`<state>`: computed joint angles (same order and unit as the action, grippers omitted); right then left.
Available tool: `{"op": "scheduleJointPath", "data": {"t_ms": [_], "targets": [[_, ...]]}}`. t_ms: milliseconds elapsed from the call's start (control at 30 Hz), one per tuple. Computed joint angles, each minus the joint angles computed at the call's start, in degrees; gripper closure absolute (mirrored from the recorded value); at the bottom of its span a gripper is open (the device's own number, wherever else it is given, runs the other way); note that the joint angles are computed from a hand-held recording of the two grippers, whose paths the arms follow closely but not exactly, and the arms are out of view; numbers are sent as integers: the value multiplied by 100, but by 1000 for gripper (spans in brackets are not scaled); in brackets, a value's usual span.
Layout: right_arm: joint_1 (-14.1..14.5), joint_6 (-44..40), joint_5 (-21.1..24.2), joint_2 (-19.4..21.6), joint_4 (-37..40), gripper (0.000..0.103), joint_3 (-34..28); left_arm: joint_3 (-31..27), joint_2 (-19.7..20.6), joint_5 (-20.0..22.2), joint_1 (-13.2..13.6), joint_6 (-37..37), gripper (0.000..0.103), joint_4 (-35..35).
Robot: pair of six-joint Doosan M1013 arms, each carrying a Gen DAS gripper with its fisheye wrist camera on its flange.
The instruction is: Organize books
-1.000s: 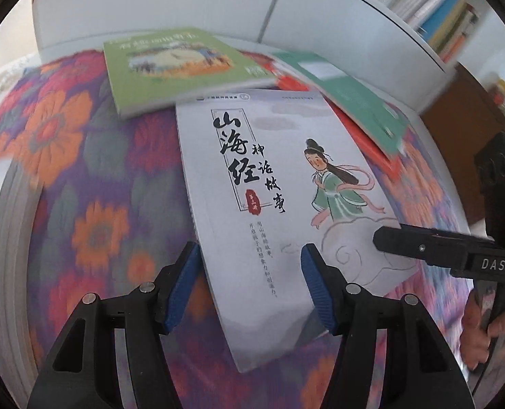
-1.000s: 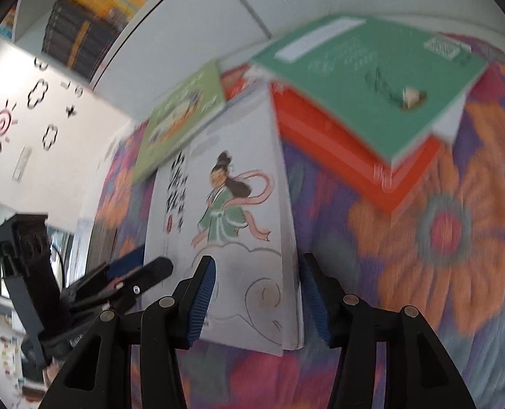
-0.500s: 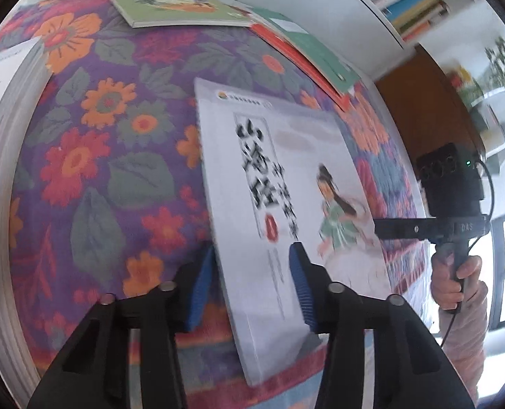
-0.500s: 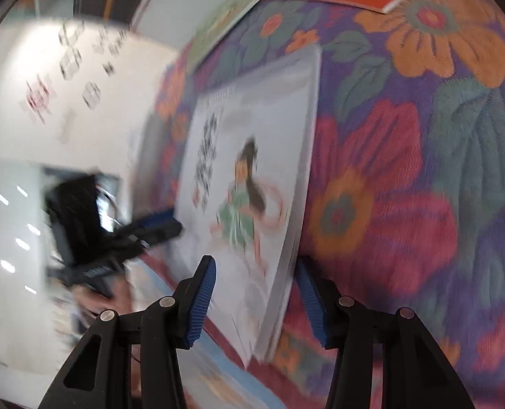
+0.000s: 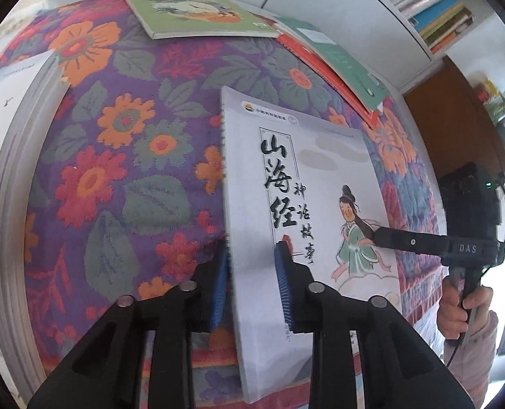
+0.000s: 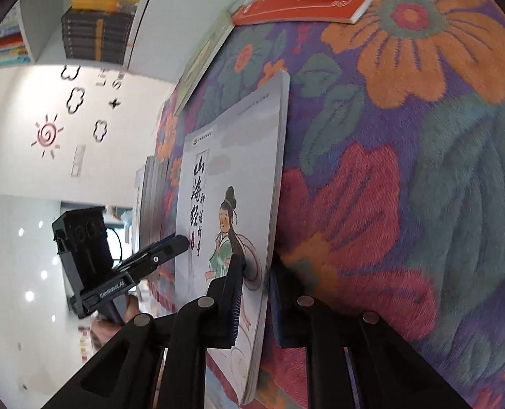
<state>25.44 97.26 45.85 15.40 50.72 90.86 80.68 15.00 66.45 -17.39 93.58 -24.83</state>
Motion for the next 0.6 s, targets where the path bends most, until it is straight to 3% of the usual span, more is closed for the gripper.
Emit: {"op": "scheduleJointPath", "data": {"t_ms": [133, 233, 400, 600], "targets": [[249, 605, -42, -77, -1096, 87, -210, 50, -96, -41, 9, 68, 79, -65], [311, 569, -146, -163, -1178, 87, -190, 77, -150, 49, 86, 195, 79, -370], [555, 929, -6, -155, -1890, 87, -405, 116, -322, -16, 57, 334, 79, -265], [739, 1087, -55, -137, -2235, 87, -622, 187, -495, -98, 166, 483, 79, -355]]}}
